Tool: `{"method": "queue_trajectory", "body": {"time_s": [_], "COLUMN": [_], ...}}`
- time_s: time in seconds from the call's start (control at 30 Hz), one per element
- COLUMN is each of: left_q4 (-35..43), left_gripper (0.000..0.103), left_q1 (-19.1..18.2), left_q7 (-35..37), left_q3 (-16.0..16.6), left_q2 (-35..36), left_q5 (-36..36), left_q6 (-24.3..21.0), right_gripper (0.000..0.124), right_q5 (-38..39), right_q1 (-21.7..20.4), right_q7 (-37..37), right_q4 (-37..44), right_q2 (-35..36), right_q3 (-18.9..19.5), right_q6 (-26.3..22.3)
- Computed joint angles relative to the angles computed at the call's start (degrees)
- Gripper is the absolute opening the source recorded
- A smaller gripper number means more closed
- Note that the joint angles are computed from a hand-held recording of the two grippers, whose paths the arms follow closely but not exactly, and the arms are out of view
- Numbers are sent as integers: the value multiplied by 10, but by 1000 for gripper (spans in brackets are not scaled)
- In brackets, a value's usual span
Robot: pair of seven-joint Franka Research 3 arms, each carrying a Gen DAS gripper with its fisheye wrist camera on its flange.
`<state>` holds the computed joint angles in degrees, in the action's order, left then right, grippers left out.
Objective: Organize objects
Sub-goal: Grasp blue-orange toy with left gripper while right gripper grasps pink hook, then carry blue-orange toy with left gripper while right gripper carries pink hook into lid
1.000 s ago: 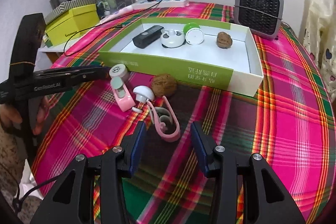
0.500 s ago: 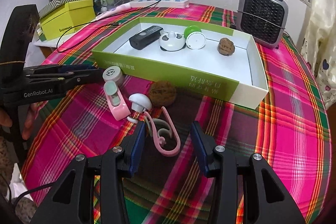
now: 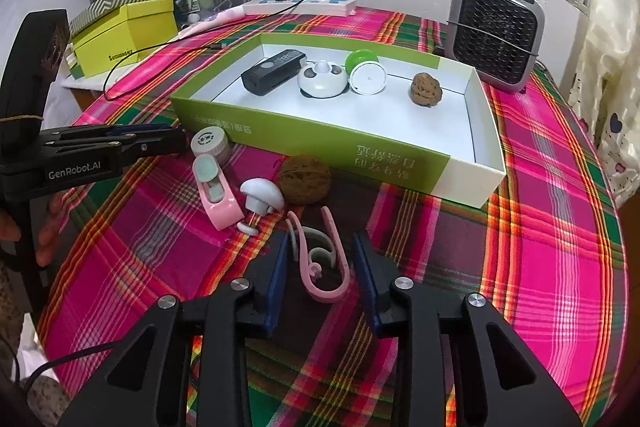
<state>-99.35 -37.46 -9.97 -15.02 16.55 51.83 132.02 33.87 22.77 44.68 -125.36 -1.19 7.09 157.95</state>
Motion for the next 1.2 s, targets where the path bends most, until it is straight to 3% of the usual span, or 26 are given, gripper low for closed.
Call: {"method": "queue_trajectory", "body": {"time_s": [0.2,1.2], "left_q4": [1,4], "left_gripper": [20,19], "left_q1": [-1,-3], "left_q7": [4,5], "left_q3": [0,0], "left_q2": [1,2], "left_q5": [0,0], "left_q6": [-1,-8], "right_gripper": [25,24], "right_q5": [0,5], "right_q1": [0,-1], "right_q7": [4,5], "right_q4": [-1,0], "right_q2": [0,0], "right_q3": [0,-2], "right_q6": [2,0]}}
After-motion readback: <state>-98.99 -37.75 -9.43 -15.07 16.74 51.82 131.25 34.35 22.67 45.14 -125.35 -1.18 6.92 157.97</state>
